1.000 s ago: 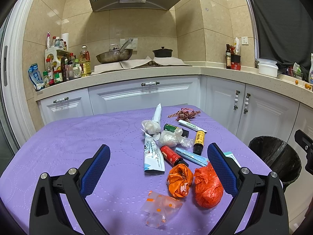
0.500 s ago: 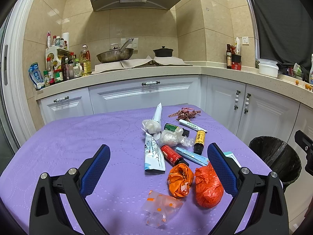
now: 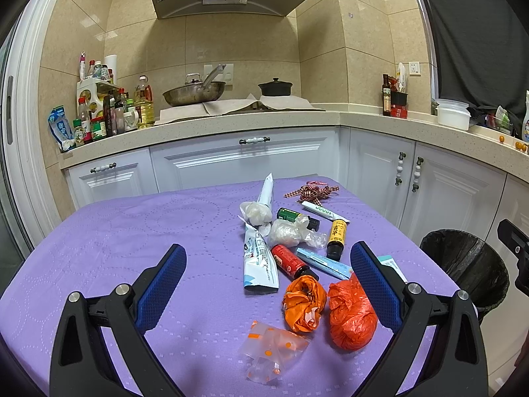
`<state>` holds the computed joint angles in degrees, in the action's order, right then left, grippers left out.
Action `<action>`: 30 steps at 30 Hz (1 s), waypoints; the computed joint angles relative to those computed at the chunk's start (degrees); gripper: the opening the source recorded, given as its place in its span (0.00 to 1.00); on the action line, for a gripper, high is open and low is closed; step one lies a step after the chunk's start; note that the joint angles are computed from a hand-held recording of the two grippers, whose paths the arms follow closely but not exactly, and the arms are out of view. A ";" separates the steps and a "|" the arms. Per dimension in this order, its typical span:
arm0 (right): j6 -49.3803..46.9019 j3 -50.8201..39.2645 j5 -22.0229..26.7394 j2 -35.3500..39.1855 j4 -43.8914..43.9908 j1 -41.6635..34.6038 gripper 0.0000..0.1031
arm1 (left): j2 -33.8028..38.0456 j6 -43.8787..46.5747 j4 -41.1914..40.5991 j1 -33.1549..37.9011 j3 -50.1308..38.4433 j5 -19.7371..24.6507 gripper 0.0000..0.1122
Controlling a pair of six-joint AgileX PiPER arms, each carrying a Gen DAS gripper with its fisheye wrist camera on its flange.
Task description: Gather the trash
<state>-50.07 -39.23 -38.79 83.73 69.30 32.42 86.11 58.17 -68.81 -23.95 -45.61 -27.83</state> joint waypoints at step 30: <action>0.37 0.01 -0.09 0.30 -0.25 0.00 0.96 | 0.09 0.71 -0.80 -0.21 -0.29 -0.08 0.86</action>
<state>-49.70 -39.22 -38.88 84.03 69.05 32.42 86.20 58.88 -69.61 -24.16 -45.90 -27.90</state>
